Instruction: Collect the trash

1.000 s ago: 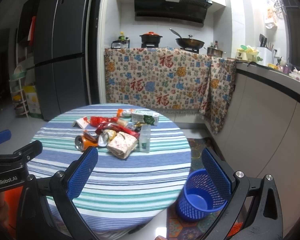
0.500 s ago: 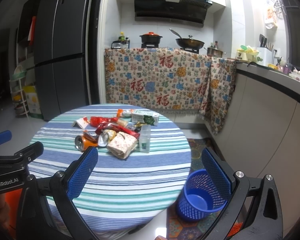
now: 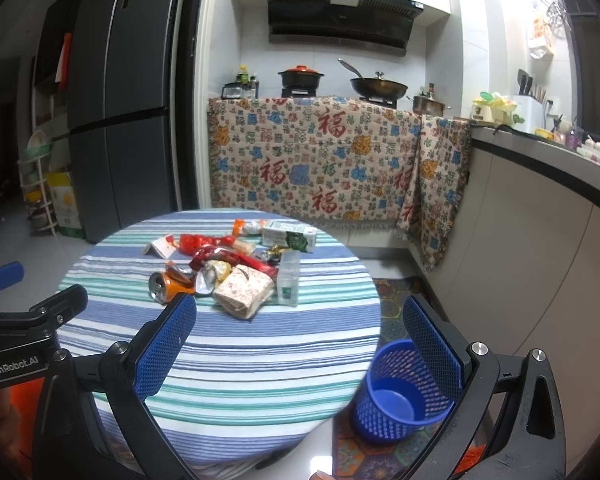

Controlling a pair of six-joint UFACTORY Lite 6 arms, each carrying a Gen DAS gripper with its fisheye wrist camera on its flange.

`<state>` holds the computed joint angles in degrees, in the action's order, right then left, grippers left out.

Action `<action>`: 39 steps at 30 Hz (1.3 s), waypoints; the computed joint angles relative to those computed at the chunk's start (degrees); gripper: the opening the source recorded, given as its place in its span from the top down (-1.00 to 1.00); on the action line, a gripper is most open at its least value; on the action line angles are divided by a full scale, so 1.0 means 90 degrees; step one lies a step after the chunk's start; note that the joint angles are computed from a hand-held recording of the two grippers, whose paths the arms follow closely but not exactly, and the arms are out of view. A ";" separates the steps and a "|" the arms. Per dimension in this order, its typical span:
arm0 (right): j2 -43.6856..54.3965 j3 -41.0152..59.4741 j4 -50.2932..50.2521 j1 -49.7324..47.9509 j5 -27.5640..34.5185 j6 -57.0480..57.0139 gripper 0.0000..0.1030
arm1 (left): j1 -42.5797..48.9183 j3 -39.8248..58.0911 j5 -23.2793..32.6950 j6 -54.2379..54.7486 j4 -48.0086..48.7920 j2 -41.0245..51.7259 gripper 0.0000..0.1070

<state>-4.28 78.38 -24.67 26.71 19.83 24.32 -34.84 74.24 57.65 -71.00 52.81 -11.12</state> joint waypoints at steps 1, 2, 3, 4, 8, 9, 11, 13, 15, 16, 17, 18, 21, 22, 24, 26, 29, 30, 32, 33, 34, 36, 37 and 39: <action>0.0010 0.0012 0.0005 -0.0003 0.0002 -0.0004 -0.99 | 0.0016 0.0006 -0.0010 0.0012 -0.0006 0.0000 -0.92; 0.0017 0.0052 0.0150 -0.0042 0.0016 -0.0156 -0.99 | 0.0011 0.0005 -0.0005 0.0000 0.0005 0.0006 -0.92; 0.0023 0.0057 0.0173 -0.0044 0.0014 -0.0177 -0.99 | 0.0022 -0.0001 -0.0015 -0.0002 0.0009 0.0018 -0.92; 0.0028 0.0063 0.0177 -0.0043 0.0018 -0.0182 -0.99 | 0.0024 -0.0001 -0.0013 -0.0006 0.0013 0.0023 -0.92; 0.0035 0.0098 0.0226 -0.0057 0.0032 -0.0248 -0.99 | 0.0110 0.0057 -0.0045 0.0095 -0.0032 0.0054 -0.92; 0.0048 0.0117 0.0262 -0.0067 0.0028 -0.0291 -0.99 | 0.0110 0.0057 -0.0045 0.0095 -0.0032 0.0054 -0.92; 0.0068 0.0155 0.0254 -0.0059 0.0049 -0.0288 -0.99 | 0.0111 0.0063 -0.0044 0.0098 -0.0035 0.0058 -0.92; 0.0065 0.0147 0.0229 -0.0055 0.0049 -0.0262 -0.99 | 0.0114 0.0067 -0.0045 0.0103 -0.0037 0.0057 -0.92; 0.0071 0.0154 0.0234 -0.0056 0.0045 -0.0257 -0.99 | 0.0117 0.0072 -0.0043 0.0106 -0.0038 0.0064 -0.92; 0.0069 0.0148 0.0192 -0.0044 0.0049 -0.0219 -0.99 | 0.0145 0.0089 -0.0052 0.0145 -0.0062 0.0066 -0.92; 0.0068 0.0148 0.0208 -0.0047 0.0047 -0.0235 -0.99 | 0.0180 0.0090 -0.0070 0.0185 -0.0088 0.0055 -0.92; 0.0071 0.0152 0.0232 -0.0051 0.0044 -0.0257 -0.99 | 0.0207 0.0100 -0.0080 0.0219 -0.0109 0.0056 -0.92; 0.0072 0.0150 0.0203 -0.0044 0.0051 -0.0239 -1.00 | 0.0268 0.0140 -0.0097 0.0289 -0.0146 0.0093 -0.92; 0.0072 0.0150 0.0203 -0.0044 0.0051 -0.0239 -1.00 | 0.0281 0.0140 -0.0108 0.0303 -0.0155 0.0099 -0.92; 0.0105 0.0170 0.0235 -0.0044 0.0056 -0.0257 -0.99 | 0.0288 0.0129 -0.0121 0.0306 -0.0149 0.0106 -0.92; 0.0122 0.0180 0.0226 -0.0046 0.0052 -0.0252 -0.99 | 0.0269 0.0121 -0.0111 0.0282 -0.0133 0.0114 -0.92; 0.0121 0.0183 0.0289 -0.0058 0.0049 -0.0315 -0.99 | 0.0244 0.0080 -0.0108 0.0232 -0.0106 0.0110 -0.92; 0.0128 0.0192 0.0283 -0.0059 0.0050 -0.0311 -0.99 | 0.0244 0.0076 -0.0109 0.0230 -0.0103 0.0109 -0.92; 0.0121 0.0181 0.0253 -0.0054 0.0048 -0.0280 -0.99 | 0.0239 0.0075 -0.0104 0.0220 -0.0097 0.0109 -0.92; 0.0130 0.0195 0.0276 -0.0057 0.0058 -0.0306 -0.99 | 0.0239 0.0075 -0.0104 0.0220 -0.0097 0.0109 -0.92; 0.0114 0.0170 0.0266 -0.0057 0.0045 -0.0291 -0.99 | 0.0239 0.0075 -0.0104 0.0220 -0.0097 0.0109 -0.92; 0.0122 0.0181 0.0289 -0.0058 0.0050 -0.0310 -0.99 | 0.0239 0.0078 -0.0105 0.0225 -0.0096 0.0111 -0.92; 0.0127 0.0190 0.0285 -0.0057 0.0052 -0.0307 -0.99 | 0.0246 0.0075 -0.0112 0.0230 -0.0099 0.0113 -0.92; 0.0122 0.0172 0.0222 -0.0047 0.0044 -0.0256 -0.99 | 0.0242 0.0077 -0.0108 0.0230 -0.0104 0.0109 -0.92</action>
